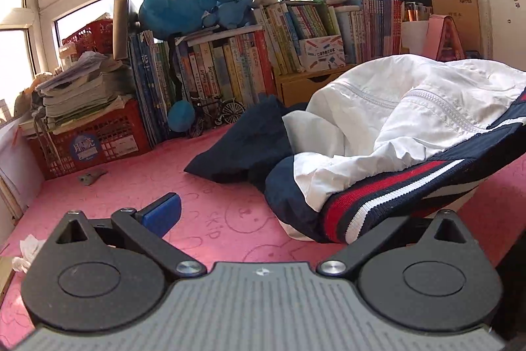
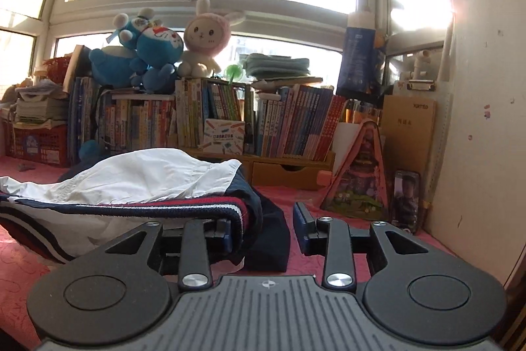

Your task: Fold clothes

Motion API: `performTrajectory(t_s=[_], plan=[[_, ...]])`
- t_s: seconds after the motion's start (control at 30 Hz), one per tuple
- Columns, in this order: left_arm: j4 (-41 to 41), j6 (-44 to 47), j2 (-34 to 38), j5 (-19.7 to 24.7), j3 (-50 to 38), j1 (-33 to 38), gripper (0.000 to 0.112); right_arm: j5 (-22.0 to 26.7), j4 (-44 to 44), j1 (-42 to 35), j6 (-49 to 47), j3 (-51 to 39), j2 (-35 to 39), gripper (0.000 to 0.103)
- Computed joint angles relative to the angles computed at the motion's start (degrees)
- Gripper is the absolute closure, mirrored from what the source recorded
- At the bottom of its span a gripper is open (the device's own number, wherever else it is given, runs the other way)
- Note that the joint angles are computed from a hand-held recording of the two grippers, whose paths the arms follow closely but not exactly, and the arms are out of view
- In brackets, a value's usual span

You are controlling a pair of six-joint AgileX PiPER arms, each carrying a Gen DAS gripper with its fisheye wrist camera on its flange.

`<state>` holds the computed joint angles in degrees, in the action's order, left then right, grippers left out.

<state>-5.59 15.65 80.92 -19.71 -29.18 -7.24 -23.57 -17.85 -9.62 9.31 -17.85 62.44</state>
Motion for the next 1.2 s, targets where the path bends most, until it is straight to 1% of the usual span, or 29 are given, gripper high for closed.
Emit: performTrajectory(t_s=[0.03,0.07,0.1,0.13,0.17,0.2,0.23,0.27,0.33,0.37,0.4,0.47,0.5,0.53,0.57,0.73,0.77,0.8,0.83,0.87,0.9,0.93,0.97,1.03,1.07,1.1,1.13,1.17,1.2], plan=[[-0.3,0.1,2.2,0.9,-1.1,-0.3,0.009,1.6,-3.9,-1.4,3.8,-0.1,0.3,0.063],[-2.8,1.7,4.6,2.8,-2.8,-1.0,0.009,2.1,-5.5,-2.0,5.3,-0.1,1.2,0.063],[-3.8,0.9,6.6,5.6,-4.9,-1.6,0.009,2.1,-4.9,-1.6,4.5,-0.1,2.8,0.063],[-3.7,-2.1,8.5,8.3,-7.2,-2.5,0.009,2.1,-1.9,-0.4,1.9,-0.3,4.7,0.063],[-1.2,-7.4,10.4,10.1,-9.1,-3.3,0.009,1.5,3.3,1.3,-2.3,-0.2,6.3,0.064],[-1.1,-10.4,11.6,9.6,-9.8,-4.5,0.009,0.2,8.2,3.5,-5.9,0.0,8.0,0.064],[-3.2,-11.1,12.7,8.7,-10.5,-5.9,0.009,-1.2,11.6,5.5,-7.9,-0.1,9.7,0.064],[-6.6,-9.5,13.8,7.4,-11.1,-7.3,0.009,-2.7,15.4,7.5,-9.9,-0.1,11.2,0.064],[-17.2,0.1,16.0,1.6,-11.5,-10.0,0.009,-6.0,26.8,12.8,-18.9,-0.2,14.5,0.064],[-22.9,5.8,16.9,-0.8,-11.9,-11.2,0.009,-8.6,32.6,15.2,-24.4,0.1,16.3,0.064],[-28.6,11.1,16.8,-1.1,-12.8,-11.5,0.009,-12.1,38.3,17.6,-30.1,0.6,18.4,0.063],[-34.9,17.0,16.7,-1.8,-14.3,-11.3,0.009,-18.9,47.5,21.3,-38.2,1.1,22.6,0.059],[-35.4,17.5,16.7,-2.1,-14.8,-10.8,0.009,-21.4,48.7,20.8,-39.3,1.5,24.4,0.050],[-33.6,15.6,16.0,0.0,-15.2,-9.5,0.009,-21.9,47.5,19.1,-38.7,1.8,25.1,0.046],[-32.7,14.6,15.4,1.3,-15.6,-8.9,0.009,-20.9,44.1,16.3,-36.8,2.3,24.9,0.038],[-42.7,26.1,15.6,-1.4,-16.1,-11.4,0.009,-18.3,15.5,9.4,-20.7,9.3,14.0,0.033],[-42.5,25.8,15.4,-1.2,-16.0,-11.7,0.009,-18.2,9.8,9.8,-16.7,9.6,12.4,0.030],[-42.2,25.4,15.3,-1.0,-15.9,-12.0,0.009,-18.9,4.1,10.2,-12.5,9.6,11.9,0.022],[-42.0,25.1,15.1,-0.8,-15.7,-12.3,0.009,-19.7,-0.4,11.3,-8.8,9.4,11.4,0.019],[-41.9,25.0,14.9,-0.8,-15.5,-12.6,0.009,-19.6,-2.7,13.6,-7.0,8.7,11.5,0.018],[-42.6,26.0,14.6,-1.4,-15.2,-13.1,0.009,-20.0,-2.6,16.6,-7.4,7.4,13.0,0.017],[-43.4,27.1,14.4,-2.0,-14.8,-13.6,0.009,-20.0,-0.2,20.4,-9.7,5.9,14.9,0.017],[-44.5,28.6,14.1,-2.8,-14.4,-14.1,0.009,-20.6,4.5,24.6,-13.9,4.3,17.5,0.018],[-45.8,30.7,13.3,-3.9,-13.5,-14.5,0.009,-21.0,15.0,31.6,-22.4,0.2,23.1,0.020],[-45.8,31.1,13.0,-4.0,-13.1,-14.4,0.009,-20.1,17.5,33.5,-24.3,-2.2,25.5,0.028],[-45.5,31.2,12.6,-4.2,-12.6,-14.1,0.009,-17.6,17.8,33.9,-24.1,-4.9,27.4,0.047],[-45.1,31.3,12.4,-4.4,-12.1,-13.8,0.009,-14.3,17.2,33.9,-23.0,-7.6,29.1,0.058],[-45.1,31.6,12.7,-4.6,-11.8,-13.4,0.009,-12.3,17.5,33.9,-22.6,-9.5,30.3,0.072],[-45.1,31.9,13.0,-4.8,-11.6,-13.0,0.009,-11.1,18.4,33.7,-22.6,-10.9,31.2,0.075]])
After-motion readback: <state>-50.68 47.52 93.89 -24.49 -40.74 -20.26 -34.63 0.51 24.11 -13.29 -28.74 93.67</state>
